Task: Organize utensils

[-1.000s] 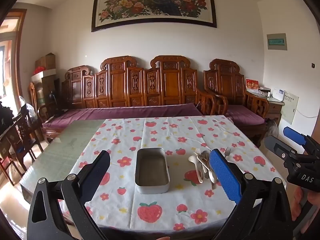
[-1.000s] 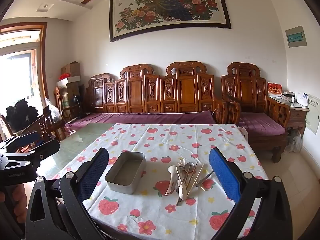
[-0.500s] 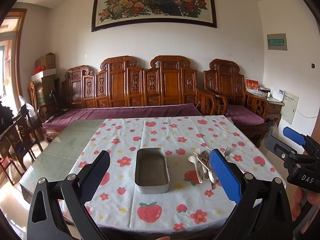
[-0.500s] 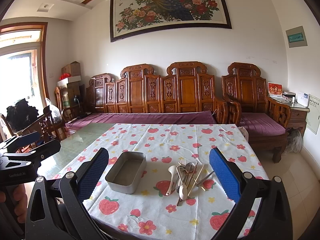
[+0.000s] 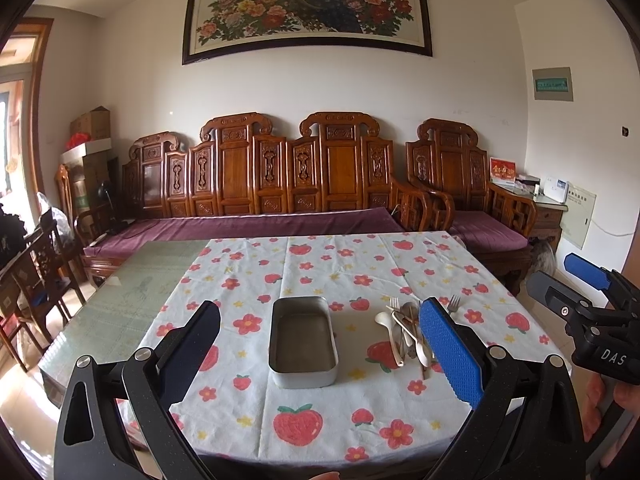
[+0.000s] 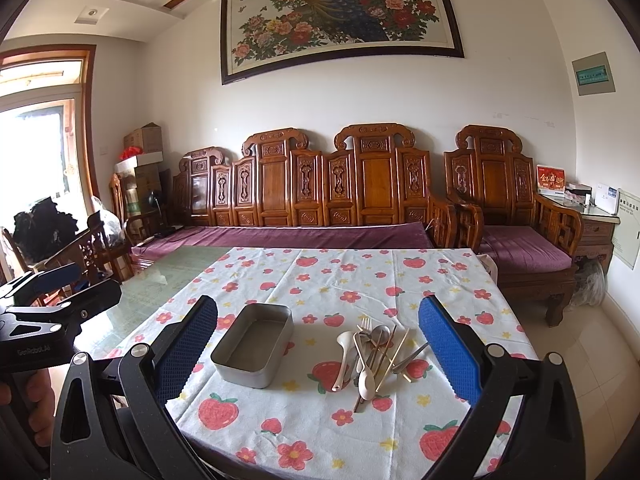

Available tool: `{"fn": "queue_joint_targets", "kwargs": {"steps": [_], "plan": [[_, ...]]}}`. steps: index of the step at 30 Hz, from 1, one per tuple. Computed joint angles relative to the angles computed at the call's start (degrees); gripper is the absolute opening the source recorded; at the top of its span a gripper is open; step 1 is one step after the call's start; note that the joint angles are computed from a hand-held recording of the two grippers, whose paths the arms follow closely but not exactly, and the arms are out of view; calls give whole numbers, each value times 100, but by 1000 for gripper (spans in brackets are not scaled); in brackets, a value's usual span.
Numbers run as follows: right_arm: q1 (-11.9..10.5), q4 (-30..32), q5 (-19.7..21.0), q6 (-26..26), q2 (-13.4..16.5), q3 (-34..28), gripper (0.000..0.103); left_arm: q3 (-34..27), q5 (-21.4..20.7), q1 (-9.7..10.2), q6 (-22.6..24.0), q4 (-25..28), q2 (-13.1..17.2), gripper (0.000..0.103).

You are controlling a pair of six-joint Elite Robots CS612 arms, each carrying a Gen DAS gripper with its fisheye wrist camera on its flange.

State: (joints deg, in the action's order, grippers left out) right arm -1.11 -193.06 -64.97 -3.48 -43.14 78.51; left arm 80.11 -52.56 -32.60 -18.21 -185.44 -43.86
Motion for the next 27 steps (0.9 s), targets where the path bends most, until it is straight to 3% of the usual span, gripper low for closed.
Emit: {"fn": "queue_joint_targets", "kwargs": {"steps": [27], "plan": [[-6, -11, 11, -3, 14, -11, 101, 45, -40, -8, -26, 25, -74, 97]]}}
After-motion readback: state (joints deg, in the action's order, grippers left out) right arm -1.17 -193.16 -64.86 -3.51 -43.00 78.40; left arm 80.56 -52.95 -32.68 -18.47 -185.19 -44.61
